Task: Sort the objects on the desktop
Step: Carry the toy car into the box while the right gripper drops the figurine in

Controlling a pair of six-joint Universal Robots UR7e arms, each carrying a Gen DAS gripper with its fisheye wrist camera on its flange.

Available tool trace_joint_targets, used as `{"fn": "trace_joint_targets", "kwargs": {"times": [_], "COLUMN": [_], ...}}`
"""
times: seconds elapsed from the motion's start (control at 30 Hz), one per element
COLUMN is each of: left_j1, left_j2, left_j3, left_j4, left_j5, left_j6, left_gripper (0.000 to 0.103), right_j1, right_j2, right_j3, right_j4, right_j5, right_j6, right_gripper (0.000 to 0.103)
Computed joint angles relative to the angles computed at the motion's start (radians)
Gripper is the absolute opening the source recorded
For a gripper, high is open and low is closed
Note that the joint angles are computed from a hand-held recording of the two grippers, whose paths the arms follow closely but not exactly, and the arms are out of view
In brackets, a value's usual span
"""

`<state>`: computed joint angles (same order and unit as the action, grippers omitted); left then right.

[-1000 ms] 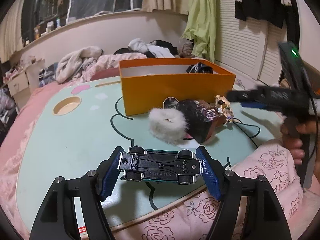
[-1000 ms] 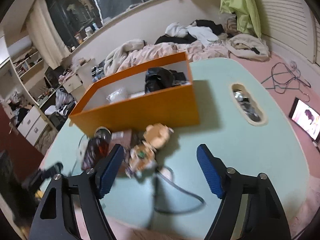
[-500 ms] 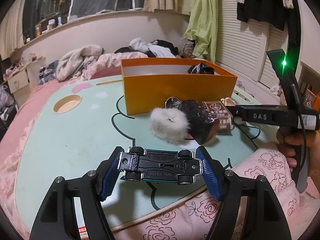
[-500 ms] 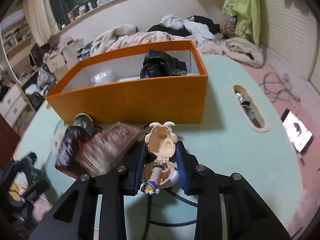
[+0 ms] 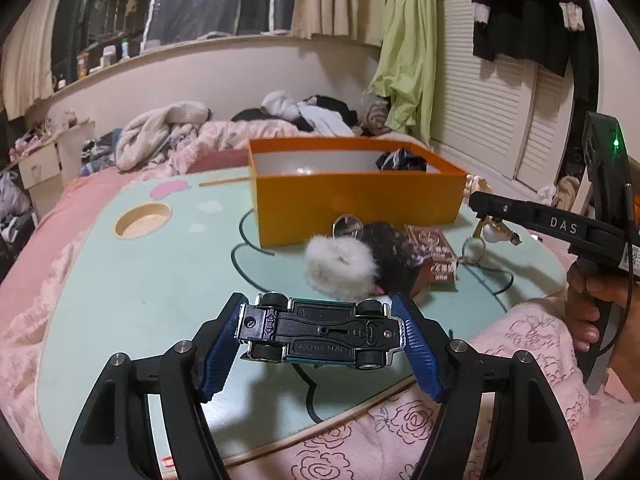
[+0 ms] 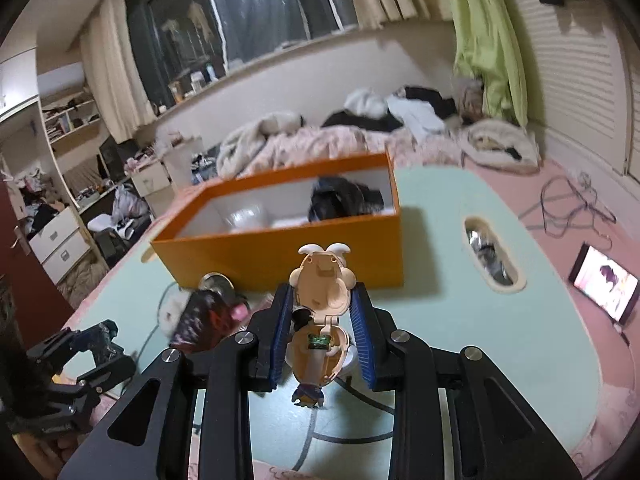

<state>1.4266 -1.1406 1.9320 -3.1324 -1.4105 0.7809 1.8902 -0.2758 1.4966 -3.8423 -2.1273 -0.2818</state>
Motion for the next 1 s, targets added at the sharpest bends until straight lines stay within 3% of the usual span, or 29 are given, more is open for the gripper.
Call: {"fn": "trace_joint_targets", "kwargs": {"times": [0.23,0.4,0.53,0.57,0.63,0.7,0.73,0.8,0.87,0.93,1.0], "left_j1": [-0.018,-0.067,-0.106,-0.107,-0.104,-0.093,-0.098,-0.108,-0.106,-0.103,-0.101], "left_j2": [0.010,0.066,0.187,0.216,0.274,0.312,0.313,0.311,0.293,0.261,0.229], "left_j3": [-0.077,-0.203,-0.380,-0.419,-0.501,-0.542,-0.529,-0.491,-0.483,-0.440,-0.394], "left_j4": [0.069,0.123,0.190,0.223,0.343,0.406,0.375,0.307,0.339,0.274,0.212], "left_j5": [-0.066,-0.122,-0.035,-0.006,0.053,0.074,0.084,0.111,0.085,0.051,0.033], "left_j6": [-0.064,-0.122,-0.213,-0.235,-0.285,-0.294,-0.250,-0.185,-0.196,-0.192,-0.180], "left_gripper": [0.073,0.073,0.075,0.085,0.090,0.090,0.091,0.091,0.091,0.091,0.092], "right_j1": [0.005,0.013,0.021,0.018,0.014,0.002,-0.006,-0.010,-0.007,-0.009,-0.008], "right_j2": [-0.014,-0.002,0.041,0.047,0.066,0.077,0.082,0.107,0.135,0.118,0.089], "right_j3": [-0.032,-0.140,-0.304,-0.327,-0.398,-0.421,-0.424,-0.429,-0.448,-0.412,-0.345], "right_j4": [0.024,0.091,0.207,0.230,0.359,0.435,0.468,0.417,0.371,0.353,0.246], "right_j5": [0.044,0.056,0.032,0.023,-0.039,-0.085,-0.113,-0.149,-0.194,-0.170,-0.119], "right_j6": [-0.023,-0.065,-0.068,-0.057,0.000,0.054,0.084,0.026,-0.076,-0.074,-0.057], "right_gripper": [0.031,0.031,0.032,0.032,0.053,0.060,0.061,0.063,0.064,0.064,0.064]}}
